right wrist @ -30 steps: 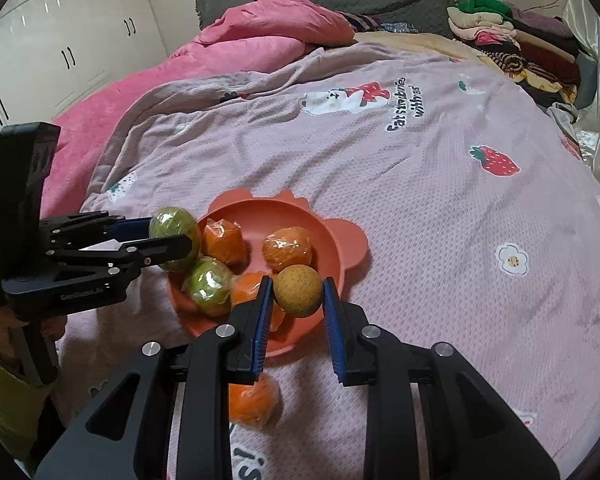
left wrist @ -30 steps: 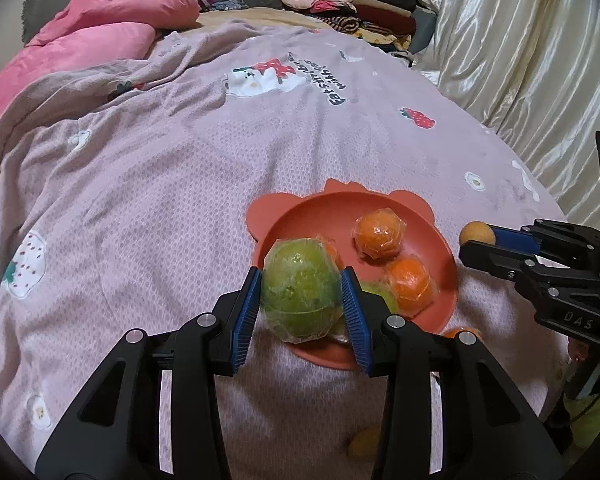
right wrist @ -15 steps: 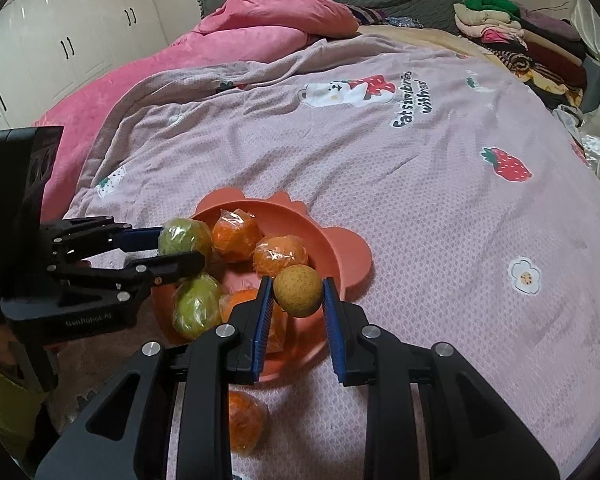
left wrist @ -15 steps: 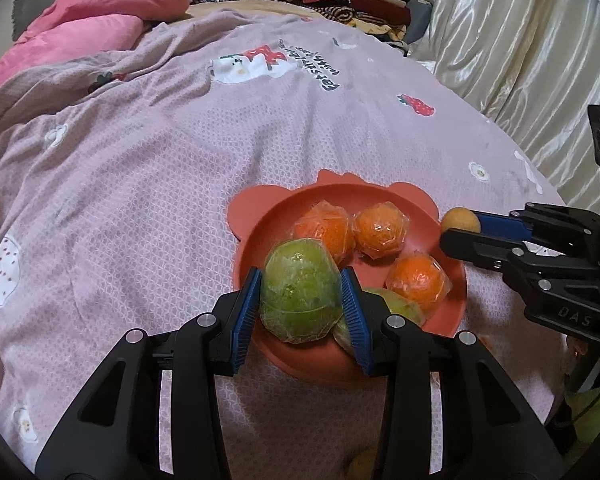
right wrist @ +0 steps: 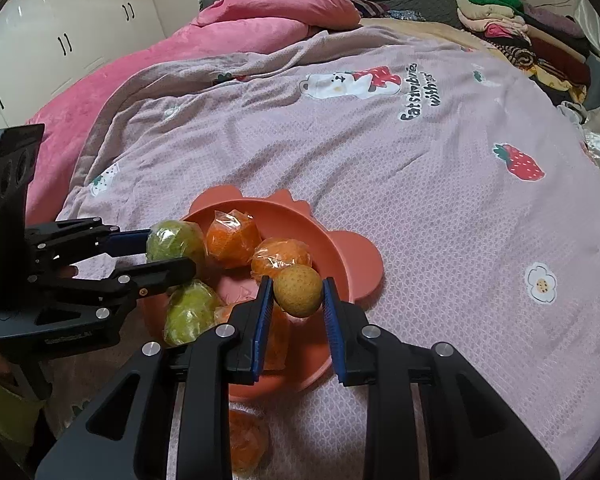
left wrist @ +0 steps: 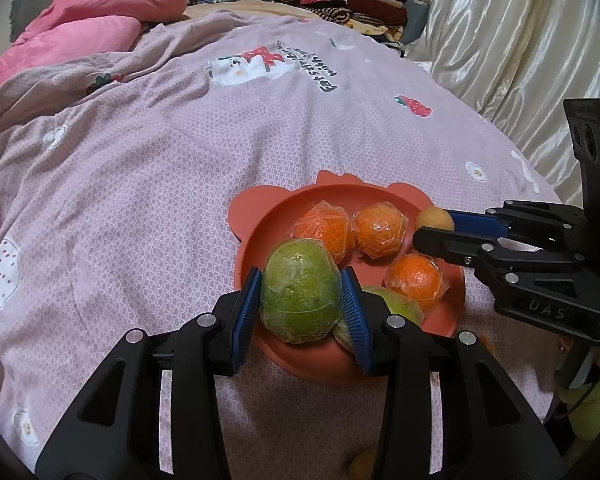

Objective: Organize fruits
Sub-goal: 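Carry the green fruit in the left tool over the plate while the right tool carries the tan fruit there, then open the left tool to drop the green fruit in the plate while the right tool releases the tan fruit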

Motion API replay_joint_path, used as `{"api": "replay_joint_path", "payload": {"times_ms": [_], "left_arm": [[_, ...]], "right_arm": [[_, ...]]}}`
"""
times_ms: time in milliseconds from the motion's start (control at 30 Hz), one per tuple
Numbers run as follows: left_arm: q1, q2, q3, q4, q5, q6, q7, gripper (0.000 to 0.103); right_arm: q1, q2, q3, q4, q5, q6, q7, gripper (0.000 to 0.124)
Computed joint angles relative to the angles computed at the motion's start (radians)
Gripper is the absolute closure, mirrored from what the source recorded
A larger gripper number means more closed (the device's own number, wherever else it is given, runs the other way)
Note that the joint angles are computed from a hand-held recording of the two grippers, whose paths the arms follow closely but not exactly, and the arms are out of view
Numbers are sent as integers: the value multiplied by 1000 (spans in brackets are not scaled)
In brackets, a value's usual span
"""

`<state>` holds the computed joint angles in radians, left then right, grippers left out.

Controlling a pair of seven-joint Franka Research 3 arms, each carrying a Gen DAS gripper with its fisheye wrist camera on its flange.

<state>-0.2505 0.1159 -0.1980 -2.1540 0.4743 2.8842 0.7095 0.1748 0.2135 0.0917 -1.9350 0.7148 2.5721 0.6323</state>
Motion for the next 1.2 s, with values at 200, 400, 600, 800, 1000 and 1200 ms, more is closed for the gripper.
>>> {"api": "replay_joint_path", "payload": {"times_ms": [200, 400, 600, 800, 1000, 1200], "left_arm": [[-1, 0, 1, 1, 2, -1, -3, 71], [1, -7, 0, -2, 1, -4, -1, 71], [2, -9, 0, -2, 3, -5, -2, 71], [3, -12, -1, -4, 1, -6, 0, 71], [4, -13, -1, -3, -2, -9, 5, 71], [2, -19, 1, -5, 13, -11, -12, 70]], "right_arm": [[0, 3, 2, 3, 2, -1, 2, 100], [1, 3, 2, 3, 0, 0, -2, 99], [1, 1, 2, 0, -1, 4, -3, 99], [-2, -16, 2, -14, 17, 6, -26, 95], [0, -27, -3, -24, 20, 10, -30, 92], [0, -39, -7, -35, 26, 15, -32, 87]]}}
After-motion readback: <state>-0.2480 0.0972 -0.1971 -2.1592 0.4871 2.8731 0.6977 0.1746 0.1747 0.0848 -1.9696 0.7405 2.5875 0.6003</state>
